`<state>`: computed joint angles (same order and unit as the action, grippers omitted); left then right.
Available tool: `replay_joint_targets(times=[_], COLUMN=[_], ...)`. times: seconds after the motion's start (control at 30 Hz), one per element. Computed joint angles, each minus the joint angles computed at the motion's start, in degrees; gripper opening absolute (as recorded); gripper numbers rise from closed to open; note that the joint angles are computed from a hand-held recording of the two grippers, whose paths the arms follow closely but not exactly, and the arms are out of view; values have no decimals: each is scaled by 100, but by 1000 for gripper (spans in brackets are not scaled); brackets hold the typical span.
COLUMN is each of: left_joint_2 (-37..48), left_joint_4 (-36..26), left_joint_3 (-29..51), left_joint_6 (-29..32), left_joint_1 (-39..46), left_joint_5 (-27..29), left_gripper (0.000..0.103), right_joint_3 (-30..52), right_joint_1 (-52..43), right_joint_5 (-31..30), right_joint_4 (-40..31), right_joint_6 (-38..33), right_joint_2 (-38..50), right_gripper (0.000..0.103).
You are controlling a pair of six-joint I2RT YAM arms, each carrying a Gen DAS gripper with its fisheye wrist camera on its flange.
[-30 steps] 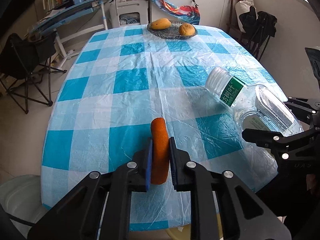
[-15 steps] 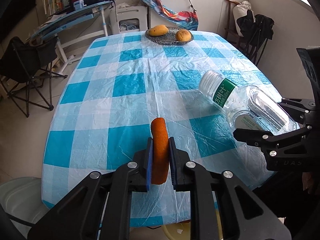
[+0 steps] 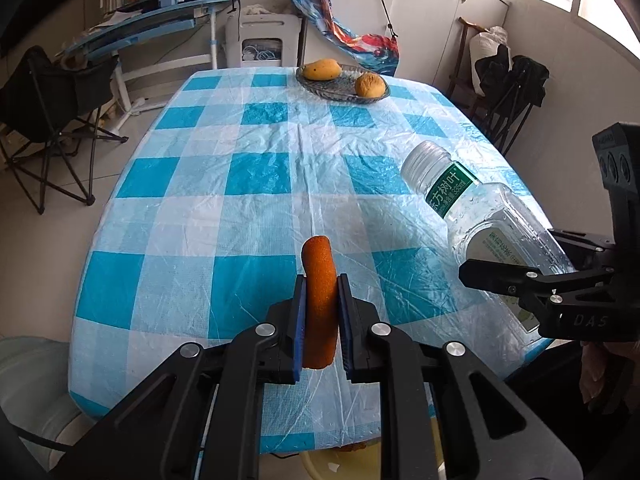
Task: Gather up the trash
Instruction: 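Carry both grippers over the yellow bucket and open them to drop the carrot and bottle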
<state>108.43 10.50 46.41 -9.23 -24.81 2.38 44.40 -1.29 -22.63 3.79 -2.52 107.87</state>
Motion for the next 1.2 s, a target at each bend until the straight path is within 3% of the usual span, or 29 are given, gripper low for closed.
replay_joint_targets(times=[0.2,0.47,0.8,1.2], left_joint_2=[-404,-907,-1310,-1885], left_joint_4=[422,866,1076,1242], left_joint_3=[-382,-1019,-1590,-2297], left_joint_6=[-215,-427,-556,-692], left_joint_1=[151,128,164,50], left_joint_5=[437,592,734,767], left_gripper=[14,14,14,14], right_joint_3=[-554,-1390,-2435,-2640], right_joint_1=[-8,176,667,1384], right_joint_5=[-346,-432,-172,382], right_joint_4=[469,971,1304,1443], right_joint_6=[323,643,804,903], right_joint_2=[-446,-1033,-1650,-1313], right_gripper=[56,56,56,56])
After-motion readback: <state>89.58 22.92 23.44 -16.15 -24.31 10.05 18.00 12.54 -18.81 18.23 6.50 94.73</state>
